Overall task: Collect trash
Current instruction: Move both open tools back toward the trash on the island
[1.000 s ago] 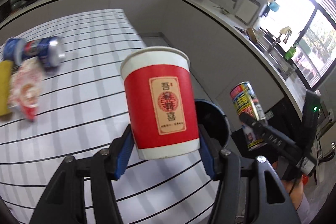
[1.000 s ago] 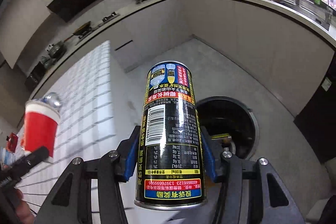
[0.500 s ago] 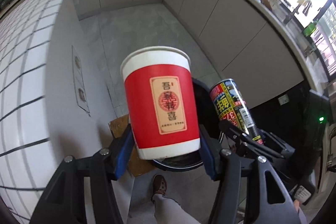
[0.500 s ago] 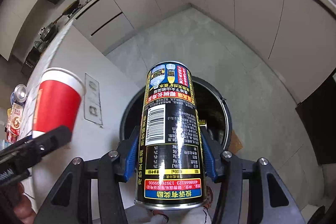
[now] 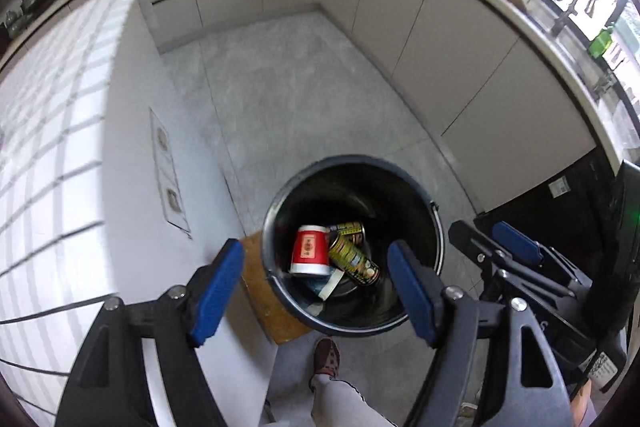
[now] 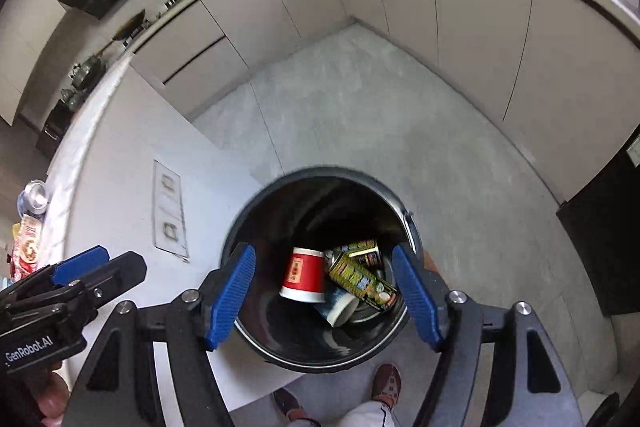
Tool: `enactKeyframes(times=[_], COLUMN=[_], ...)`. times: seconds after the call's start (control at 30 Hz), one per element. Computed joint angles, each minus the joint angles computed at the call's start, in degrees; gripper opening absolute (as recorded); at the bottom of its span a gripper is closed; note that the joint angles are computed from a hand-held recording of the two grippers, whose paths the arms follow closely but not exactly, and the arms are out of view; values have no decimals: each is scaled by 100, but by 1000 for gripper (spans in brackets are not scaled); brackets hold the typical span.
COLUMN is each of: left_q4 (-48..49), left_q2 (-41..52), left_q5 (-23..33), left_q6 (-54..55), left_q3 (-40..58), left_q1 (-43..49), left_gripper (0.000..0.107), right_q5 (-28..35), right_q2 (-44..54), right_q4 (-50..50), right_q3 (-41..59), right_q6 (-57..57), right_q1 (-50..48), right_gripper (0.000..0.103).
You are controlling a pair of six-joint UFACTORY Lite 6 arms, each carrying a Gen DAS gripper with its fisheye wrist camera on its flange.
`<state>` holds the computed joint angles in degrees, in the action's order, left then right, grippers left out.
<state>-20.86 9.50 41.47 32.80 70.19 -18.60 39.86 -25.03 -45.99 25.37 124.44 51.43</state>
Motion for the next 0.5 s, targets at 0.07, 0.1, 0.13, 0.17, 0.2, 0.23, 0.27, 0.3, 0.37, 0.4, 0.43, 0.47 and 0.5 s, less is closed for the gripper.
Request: enactKeyframes(times=[0.07, 0.1, 0.13, 0.17, 0.2, 0.23, 0.27, 0.3, 0.37, 0.4, 0.43, 0.47, 0.5], left_q4=[-216, -347, -462, -604, -732, -811, -941, -1013, -1181, -1252, -1282, -1318, -1323], left_q2=[-211, -315, -391, -455, -534, -492, -468, -423, -349, -163, 70, 405, 770], left_q5=[253, 452, 624, 818, 1030, 1150, 1433, 1521, 1834, 2025, 2202, 2405, 2558], left_q6=[294, 530, 702, 944, 1213, 1393, 1690, 1773, 2224, 2478, 2646, 2832, 2954], left_q3=[85, 155, 215, 293, 377, 495, 666, 774, 989, 1232, 1543, 1971, 2424], left_q1=[217, 445, 625, 868, 1166, 1365, 1735, 1893, 2522, 2912, 3246, 3650, 3963], left_gripper=[76, 76, 76, 76, 76, 76, 76, 76, 76, 76, 76, 76, 76], right_q5=[551, 742, 993, 1285, 1532, 1694, 1847, 2023, 2204, 2292, 2377, 2443, 2507], right_q2=[43, 142, 293, 485, 708, 911, 1158, 1486, 2071, 2457, 2915, 3376, 3859], right_q4=[-4, 15, 7, -31, -53, -36, -74, -139, -189, -214, -222, -227, -261], right_q3=[295, 531, 825, 1170, 1537, 1871, 2239, 2715, 3508, 4012, 4611, 5211, 5810], right_q6=[277, 280, 366, 483, 519, 471, 511, 552, 483, 408, 303, 176, 76], right_q1=[515, 645, 855, 1081, 1245, 1322, 1440, 1578, 1714, 1767, 1808, 1838, 1881], right_gripper=[73, 73, 73, 73, 73, 73, 73, 73, 74, 75, 75, 75, 75])
